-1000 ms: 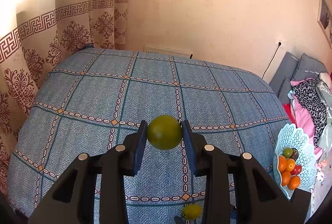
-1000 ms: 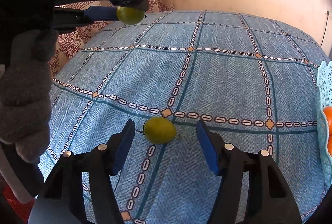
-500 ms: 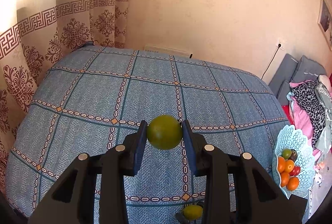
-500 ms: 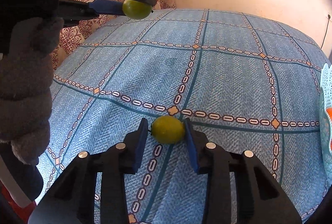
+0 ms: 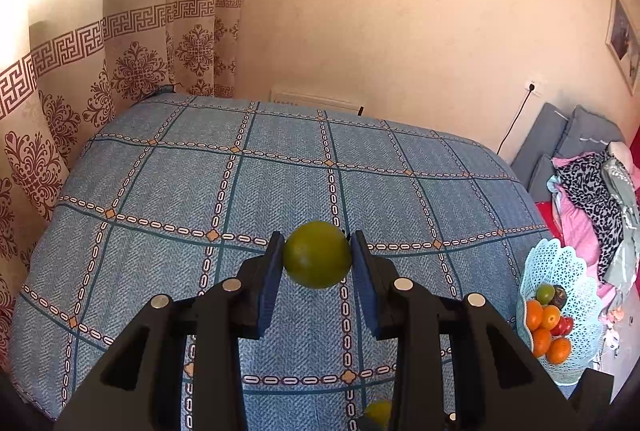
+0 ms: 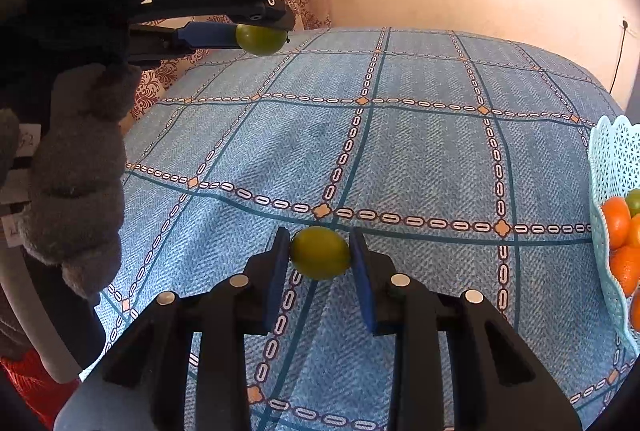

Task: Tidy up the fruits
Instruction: 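Carry both held limes toward the blue basket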

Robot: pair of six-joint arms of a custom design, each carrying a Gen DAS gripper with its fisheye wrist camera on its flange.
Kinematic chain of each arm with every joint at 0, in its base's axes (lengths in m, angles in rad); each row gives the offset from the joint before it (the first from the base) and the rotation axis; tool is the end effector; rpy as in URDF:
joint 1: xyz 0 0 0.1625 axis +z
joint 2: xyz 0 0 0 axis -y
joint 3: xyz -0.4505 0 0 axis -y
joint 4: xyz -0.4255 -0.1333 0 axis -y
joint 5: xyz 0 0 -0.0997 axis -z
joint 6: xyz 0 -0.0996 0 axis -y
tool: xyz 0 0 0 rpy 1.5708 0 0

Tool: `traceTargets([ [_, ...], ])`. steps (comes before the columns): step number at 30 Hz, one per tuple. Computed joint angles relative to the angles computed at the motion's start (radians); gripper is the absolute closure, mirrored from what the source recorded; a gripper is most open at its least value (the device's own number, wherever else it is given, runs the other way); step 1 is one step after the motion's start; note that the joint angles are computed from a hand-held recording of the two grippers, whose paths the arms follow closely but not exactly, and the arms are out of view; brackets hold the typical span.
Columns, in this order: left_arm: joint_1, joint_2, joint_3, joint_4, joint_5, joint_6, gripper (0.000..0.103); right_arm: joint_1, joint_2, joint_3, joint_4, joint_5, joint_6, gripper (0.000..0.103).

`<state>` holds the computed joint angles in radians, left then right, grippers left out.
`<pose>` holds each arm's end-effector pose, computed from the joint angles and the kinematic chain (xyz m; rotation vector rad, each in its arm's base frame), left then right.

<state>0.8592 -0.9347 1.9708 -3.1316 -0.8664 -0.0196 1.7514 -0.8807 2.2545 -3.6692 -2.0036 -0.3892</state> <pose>-0.2477 -0.5902 0.1430 0.6161 2.4372 -0.9561 0.1807 -0.4800 0.0910 0.5038 -2.4628 0.8870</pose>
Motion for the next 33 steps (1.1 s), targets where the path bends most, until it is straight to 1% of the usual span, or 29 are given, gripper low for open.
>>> traceTargets([
  [11, -0.027, -0.011, 0.022, -0.031, -0.013, 0.024, 0.068, 0.015, -0.094, 0.067, -0.069, -0.027, 0.016, 0.071],
  [19, -0.057, -0.009, 0.039, -0.045, -0.035, 0.046, 0.068, -0.01, -0.165, 0.109, -0.132, -0.058, 0.019, 0.071],
  [25, -0.082, 0.002, 0.052, -0.035, -0.067, 0.056, 0.068, -0.041, -0.225, 0.142, -0.178, -0.078, 0.025, 0.071],
  [28, -0.099, 0.011, 0.06, -0.034, -0.08, 0.065, 0.068, -0.062, -0.245, 0.156, -0.207, -0.083, 0.032, 0.071],
  [33, -0.126, 0.025, 0.074, -0.029, -0.119, 0.078, 0.068, -0.103, -0.304, 0.197, -0.249, -0.091, 0.038, 0.071],
])
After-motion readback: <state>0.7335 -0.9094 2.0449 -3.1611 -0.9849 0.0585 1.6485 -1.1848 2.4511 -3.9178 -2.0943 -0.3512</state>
